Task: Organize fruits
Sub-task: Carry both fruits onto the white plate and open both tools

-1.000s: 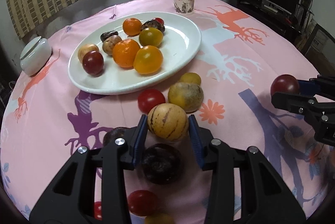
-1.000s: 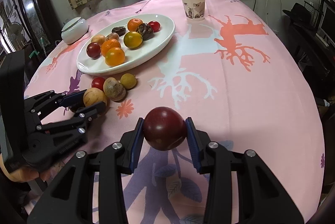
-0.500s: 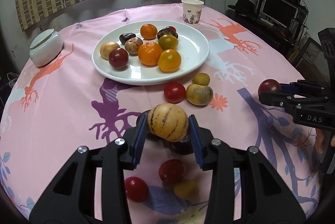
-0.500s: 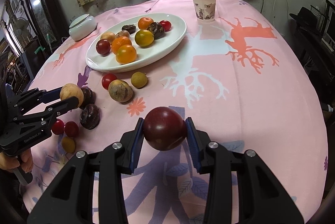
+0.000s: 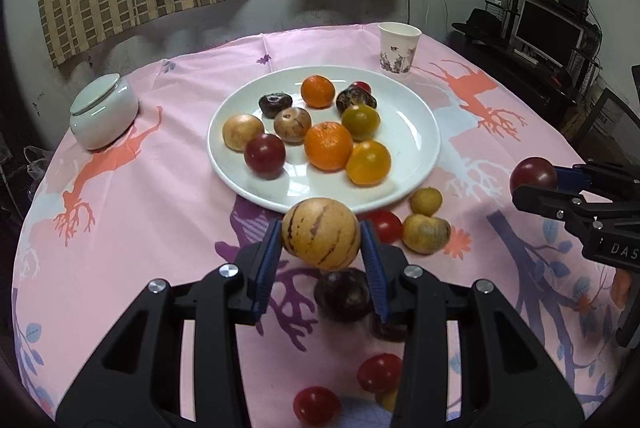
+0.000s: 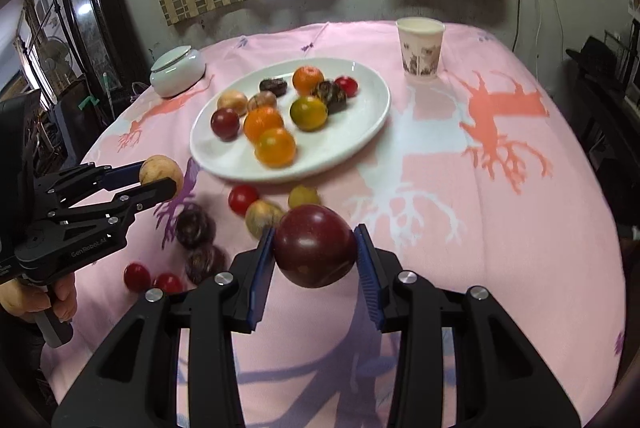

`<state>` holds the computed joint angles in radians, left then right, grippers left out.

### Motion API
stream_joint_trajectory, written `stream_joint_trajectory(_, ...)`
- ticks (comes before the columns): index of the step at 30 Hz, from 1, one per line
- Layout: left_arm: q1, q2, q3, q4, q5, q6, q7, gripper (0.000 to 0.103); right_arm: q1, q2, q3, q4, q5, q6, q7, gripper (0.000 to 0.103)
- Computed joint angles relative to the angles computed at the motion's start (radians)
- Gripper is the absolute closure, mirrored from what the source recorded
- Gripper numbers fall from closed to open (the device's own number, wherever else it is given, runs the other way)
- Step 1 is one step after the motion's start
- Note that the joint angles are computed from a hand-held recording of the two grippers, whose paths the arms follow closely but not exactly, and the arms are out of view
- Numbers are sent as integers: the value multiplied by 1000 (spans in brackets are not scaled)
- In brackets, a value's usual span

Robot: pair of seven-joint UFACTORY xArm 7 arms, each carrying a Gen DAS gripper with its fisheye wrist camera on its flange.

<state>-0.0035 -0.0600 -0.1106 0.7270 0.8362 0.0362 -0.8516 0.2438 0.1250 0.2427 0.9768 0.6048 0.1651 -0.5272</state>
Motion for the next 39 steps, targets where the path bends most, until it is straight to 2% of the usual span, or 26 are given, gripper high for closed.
stream_joint_trajectory(2, 3, 40, 9, 57, 4, 14, -6, 62, 29, 45, -32, 64, -118, 0, 77, 63)
stream_joint_trajectory(4, -17, 91, 30, 114, -117, 22, 91, 62, 41, 108, -50, 158, -203, 38, 150, 63)
stream_joint_trajectory(8, -64, 213, 82, 267, -163, 63, 103, 62, 59, 263, -64, 366, -322, 70, 276, 63)
stream_joint_trajectory(13, -84, 352, 99, 436, -310, 120, 193, 62, 52, 496, -46, 685, -348, 159, 424, 63)
stream_joint_trajectory(17, -130, 437, 146, 543, -376, 172, 231, 62, 41, 653, -2, 910, -341, 258, 469, 63)
stream_joint_trajectory(19, -156, 460, 177, 566, -400, 180, 239, 62, 41, 710, 15, 995, -330, 305, 476, 62)
stream_joint_trajectory(22, -172, 471, 196, 569, -447, 178, 271, 61, 55, 744, 9, 1053, -328, 360, 497, 59)
stream_joint_trajectory(23, -195, 469, 224, 563, -438, 171, 259, 61, 51, 738, 13, 1046, -320, 358, 498, 58)
stream_joint_trajectory(25, -236, 456, 272, 547, -410, 156, 225, 54, 47, 712, 13, 1005, -311, 328, 495, 47)
stream_joint_trajectory(27, -243, 429, 280, 519, -406, 133, 218, 53, 46, 672, 9, 944, -313, 274, 486, 47)
stream_joint_trajectory(28, -260, 413, 296, 505, -388, 128, 203, 48, 38, 653, 18, 914, -313, 257, 468, 47)
stream_joint_trajectory(29, -291, 395, 327, 491, -350, 131, 172, 44, 33, 626, 24, 877, -315, 241, 451, 47)
stream_joint_trajectory(32, -391, 333, 434, 435, -138, 111, 9, 31, 1, 560, 54, 779, -294, 198, 411, 47)
stream_joint_trajectory(33, -416, 307, 459, 414, -68, 110, -51, 23, -14, 530, 66, 737, -281, 185, 394, 47)
stream_joint_trajectory(36, -424, 225, 461, 337, 46, 104, -136, 21, -51, 442, 93, 609, -238, 133, 356, 47)
stream_joint_trajectory(39, -416, 133, 441, 253, 151, 138, -215, 13, -83, 347, 113, 480, -192, 107, 314, 46)
